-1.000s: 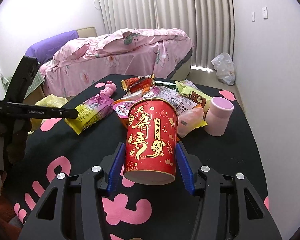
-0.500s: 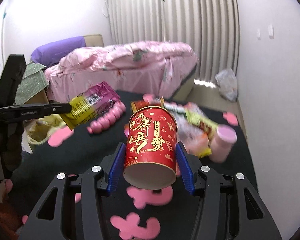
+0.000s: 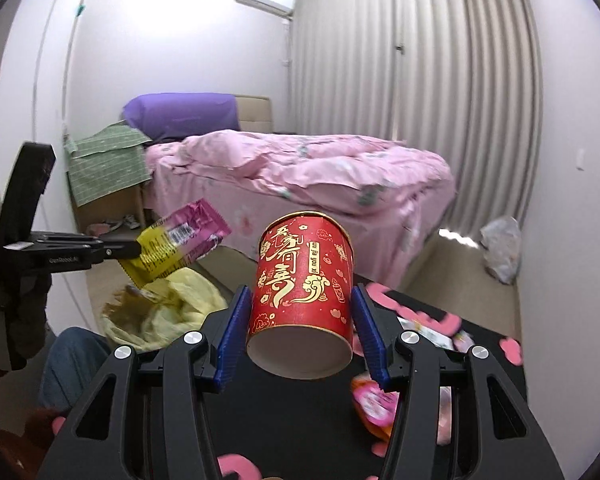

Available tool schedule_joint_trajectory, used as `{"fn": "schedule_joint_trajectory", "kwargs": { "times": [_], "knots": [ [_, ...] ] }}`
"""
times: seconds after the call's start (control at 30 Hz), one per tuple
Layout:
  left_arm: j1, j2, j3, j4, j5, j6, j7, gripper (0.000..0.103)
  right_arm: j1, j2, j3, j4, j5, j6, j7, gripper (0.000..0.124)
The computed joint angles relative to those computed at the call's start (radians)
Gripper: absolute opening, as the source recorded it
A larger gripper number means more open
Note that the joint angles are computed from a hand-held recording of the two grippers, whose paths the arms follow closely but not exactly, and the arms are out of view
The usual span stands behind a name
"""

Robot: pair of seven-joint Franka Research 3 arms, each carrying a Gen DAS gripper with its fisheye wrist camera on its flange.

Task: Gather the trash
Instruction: 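Carry the wrapper and cup to the yellow bag and release both inside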

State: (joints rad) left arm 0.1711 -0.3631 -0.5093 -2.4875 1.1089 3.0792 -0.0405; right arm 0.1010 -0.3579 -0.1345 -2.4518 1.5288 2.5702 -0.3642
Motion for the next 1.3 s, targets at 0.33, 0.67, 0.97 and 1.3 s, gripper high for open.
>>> {"fn": "schedule_joint_trajectory", "kwargs": {
  "times": [0.33,0.67,0.97,1.3],
  "knots": [
    [-0.031,-0.179,0.150,-0.246,-0.158,0.007,0.082,0.010,0.062,0.028,0.040,0.027,-0.092,-0.041,0.077,0.049],
    [-0.030,0.017,0.213,-0.286,-0.309,0.040,0.258,0.010,0.131,0.234,0.116,0.170,-0.296,-0.183,0.260,0.049],
    [0.057,0.145,0.154,-0.211,-0.166,-0.027,0.167,0.010,0.215,0.591,0.238,0.413,-0.695,-0.007,0.609,0.049],
    [0.023,0.285,0.202,-0.065,0.090,-0.117,-0.024,0.010,0.150,0.679,0.300,0.472,-0.792,0.041,0.680,0.048]
  ]
}}
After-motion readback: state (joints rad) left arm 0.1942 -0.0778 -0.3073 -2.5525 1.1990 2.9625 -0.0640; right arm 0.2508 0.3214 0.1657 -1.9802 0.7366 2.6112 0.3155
